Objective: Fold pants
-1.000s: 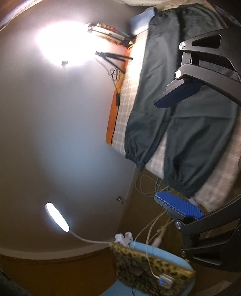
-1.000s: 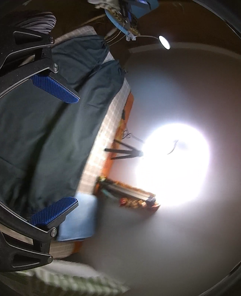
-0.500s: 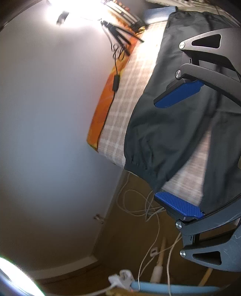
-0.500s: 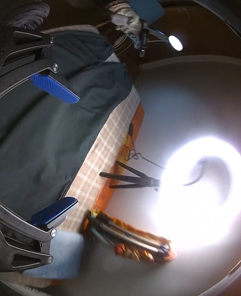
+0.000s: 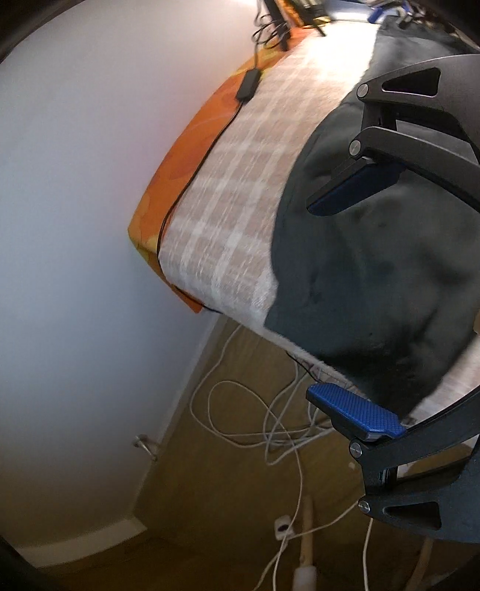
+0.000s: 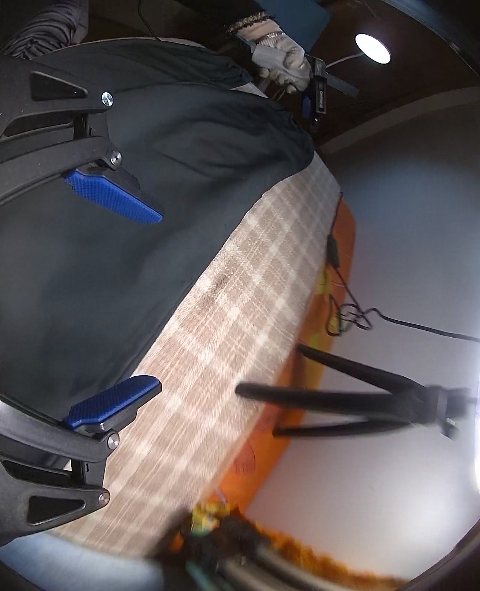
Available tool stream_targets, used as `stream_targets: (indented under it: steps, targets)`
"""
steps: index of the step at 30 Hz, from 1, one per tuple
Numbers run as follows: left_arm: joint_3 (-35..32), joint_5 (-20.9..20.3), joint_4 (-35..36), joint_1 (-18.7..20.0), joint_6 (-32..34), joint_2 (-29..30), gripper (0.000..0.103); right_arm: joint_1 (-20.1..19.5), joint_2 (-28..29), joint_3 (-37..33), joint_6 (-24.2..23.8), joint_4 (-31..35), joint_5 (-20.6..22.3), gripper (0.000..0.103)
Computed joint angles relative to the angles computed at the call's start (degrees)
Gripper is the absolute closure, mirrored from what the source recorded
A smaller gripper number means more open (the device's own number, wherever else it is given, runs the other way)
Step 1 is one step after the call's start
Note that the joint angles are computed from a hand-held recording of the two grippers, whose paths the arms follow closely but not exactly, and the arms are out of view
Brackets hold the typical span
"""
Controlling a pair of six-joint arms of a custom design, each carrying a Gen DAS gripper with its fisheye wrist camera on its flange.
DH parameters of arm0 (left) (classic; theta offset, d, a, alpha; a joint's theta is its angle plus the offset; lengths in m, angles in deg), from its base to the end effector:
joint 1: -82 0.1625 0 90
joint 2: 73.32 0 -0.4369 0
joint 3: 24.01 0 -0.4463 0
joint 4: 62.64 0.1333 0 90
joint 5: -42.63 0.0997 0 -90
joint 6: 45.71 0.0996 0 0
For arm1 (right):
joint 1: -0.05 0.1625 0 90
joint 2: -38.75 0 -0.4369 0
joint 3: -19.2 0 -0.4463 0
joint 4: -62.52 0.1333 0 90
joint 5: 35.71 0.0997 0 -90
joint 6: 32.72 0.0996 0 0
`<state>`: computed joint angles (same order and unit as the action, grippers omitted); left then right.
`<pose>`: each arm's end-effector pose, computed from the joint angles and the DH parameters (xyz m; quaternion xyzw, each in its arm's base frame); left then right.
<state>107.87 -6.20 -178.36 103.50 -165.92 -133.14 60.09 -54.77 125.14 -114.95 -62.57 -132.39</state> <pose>-0.2729 -0.3213 -0.0083 -0.2508 0.8348 -0.3503 0.3427 -0.1638 -0.5279 0.4497 0.4209 -0.8838 0.0620 0.1947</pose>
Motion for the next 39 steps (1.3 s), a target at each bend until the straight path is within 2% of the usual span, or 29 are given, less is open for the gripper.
stream_targets:
  steps: [3, 8, 12, 14, 15, 17, 18, 19, 20, 21, 22, 23, 25, 26, 27, 32, 39]
  targets:
    - [0.4, 0.0, -1.0, 1.2, -0.1, 0.1, 0.011, 0.5, 2.2, -0.6, -0.6, 0.5, -1.6, 0.017]
    - [0.6, -0.8, -2.3, 2.5, 0.8, 1.1, 0.011, 1.0, 4.4, -0.2, -1.3, -2.6, -4.4, 0.015]
    - [1.5, 0.0, -4.7, 3.3, 1.8, 1.5, 0.013, 1.2, 4.6, 0.0, -2.9, -2.7, -4.9, 0.012]
    - [2.5, 1.0, -7.6, 3.3, 2.1, 1.4, 0.022, 1.2, 4.3, 0.7, -3.8, -3.9, -5.2, 0.011]
    - [2.7, 1.8, -8.0, 3.0, 2.0, 1.3, 0.032, 1.2, 4.1, 1.3, -4.6, -4.8, -5.4, 0.011]
    - [1.7, 2.5, -6.0, 2.9, 2.2, 1.9, 0.044, 1.0, 3.4, 2.6, -6.1, -6.4, -5.3, 0.012]
    - [1.2, 2.9, -5.5, 2.7, 2.8, 2.1, 0.056, 0.8, 2.9, 3.5, -6.9, -8.0, -5.0, 0.015]
    - [0.2, 3.1, -4.1, 2.9, 3.2, 2.7, 0.062, 0.6, 2.5, 3.8, -7.2, -8.0, -4.5, 0.018]
    - [-1.0, 3.1, -1.5, 2.9, 3.0, 3.3, 0.067, 0.5, 2.1, 4.1, -7.3, -7.7, -3.9, 0.026]
    - [-2.4, 3.1, 1.7, 2.8, 3.1, 4.0, 0.077, 0.3, 1.6, 4.4, -7.5, -7.6, -3.3, 0.040]
    - [-3.4, 3.2, 3.5, 2.7, 4.0, 4.6, 0.080, 0.2, 1.2, 4.3, -7.4, -6.7, -3.1, 0.049]
    - [-4.5, 3.0, 5.3, 2.7, 4.2, 5.1, 0.081, 0.0, 0.9, 4.1, -6.9, -5.5, -2.8, 0.066]
    - [-6.1, 3.0, 8.7, 2.7, 4.5, 6.0, 0.083, -0.1, 0.5, 3.5, -5.5, -2.8, -2.6, 0.081]
    - [-6.2, 3.2, 9.7, 2.3, 3.9, 5.9, 0.083, -0.1, 0.4, 3.4, -5.1, -2.3, -2.4, 0.092]
    - [-6.2, 3.5, 10.4, 1.9, 3.1, 5.7, 0.084, -0.1, 0.1, 3.6, -5.0, -2.6, -2.0, 0.096]
    - [-6.4, 4.6, 14.6, -0.7, -0.6, 4.1, 0.087, -0.1, -3.0, 4.3, -5.1, -1.0, 0.8, 0.100]
    - [-4.9, 5.1, 18.9, -7.2, -7.6, 1.6, 0.087, -1.6, -10.3, 5.2, -6.1, 7.2, 5.6, 0.101]
